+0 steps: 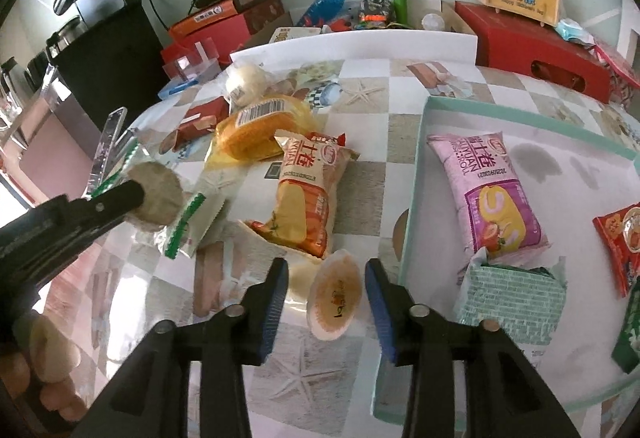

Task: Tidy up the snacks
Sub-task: 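Lift the pastry bag with the left tool while the right tool carries the pudding cup toward the tray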

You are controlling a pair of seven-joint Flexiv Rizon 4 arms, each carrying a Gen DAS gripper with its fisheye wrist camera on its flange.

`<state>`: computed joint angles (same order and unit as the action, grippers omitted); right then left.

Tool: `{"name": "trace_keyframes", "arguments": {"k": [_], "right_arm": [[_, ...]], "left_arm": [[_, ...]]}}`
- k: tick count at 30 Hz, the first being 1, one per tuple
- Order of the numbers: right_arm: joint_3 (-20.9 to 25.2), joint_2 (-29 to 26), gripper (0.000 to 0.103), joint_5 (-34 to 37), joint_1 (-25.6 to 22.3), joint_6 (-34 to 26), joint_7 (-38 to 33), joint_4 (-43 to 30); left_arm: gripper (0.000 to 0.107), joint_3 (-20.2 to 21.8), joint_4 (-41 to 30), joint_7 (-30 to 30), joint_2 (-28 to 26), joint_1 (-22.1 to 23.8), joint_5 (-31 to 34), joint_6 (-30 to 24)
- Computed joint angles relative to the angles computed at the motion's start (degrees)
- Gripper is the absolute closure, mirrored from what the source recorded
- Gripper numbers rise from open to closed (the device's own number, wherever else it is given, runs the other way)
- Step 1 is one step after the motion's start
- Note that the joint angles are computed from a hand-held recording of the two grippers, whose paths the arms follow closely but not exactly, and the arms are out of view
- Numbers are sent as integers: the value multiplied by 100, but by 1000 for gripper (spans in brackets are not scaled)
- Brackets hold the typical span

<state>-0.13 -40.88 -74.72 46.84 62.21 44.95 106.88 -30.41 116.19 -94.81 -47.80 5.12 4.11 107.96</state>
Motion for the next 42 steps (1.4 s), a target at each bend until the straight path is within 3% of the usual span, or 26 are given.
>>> {"name": "trace_keyframes", "arguments": {"k": [5, 16, 23, 27, 31, 42], "right_arm": [[72, -118, 46, 262, 66, -232, -535, -188], [165, -583, 46, 1737, 512, -1401, -2616, -950], [11, -630, 47, 1821, 662, -1501, -2718, -1016], [-23, -600, 54, 1773, 646, -1307, -2618, -947], [-39, -593, 55, 1793, 659, -1292, -2577, -938], [-197, -367, 55, 1363, 665, -933, -1863, -625]], "left_arm": [[86, -68, 58, -19, -13, 76, 28, -13], [86, -202, 88, -62, -111, 235, 41, -56], [85, -255, 42, -43, -206, 266, 7, -130], [84, -293, 35, -59, -256, 302, -20, -132], [81, -268, 30, -98, -260, 284, -68, -151], [84, -328, 80, -125, -256, 353, 15, -20]]}}
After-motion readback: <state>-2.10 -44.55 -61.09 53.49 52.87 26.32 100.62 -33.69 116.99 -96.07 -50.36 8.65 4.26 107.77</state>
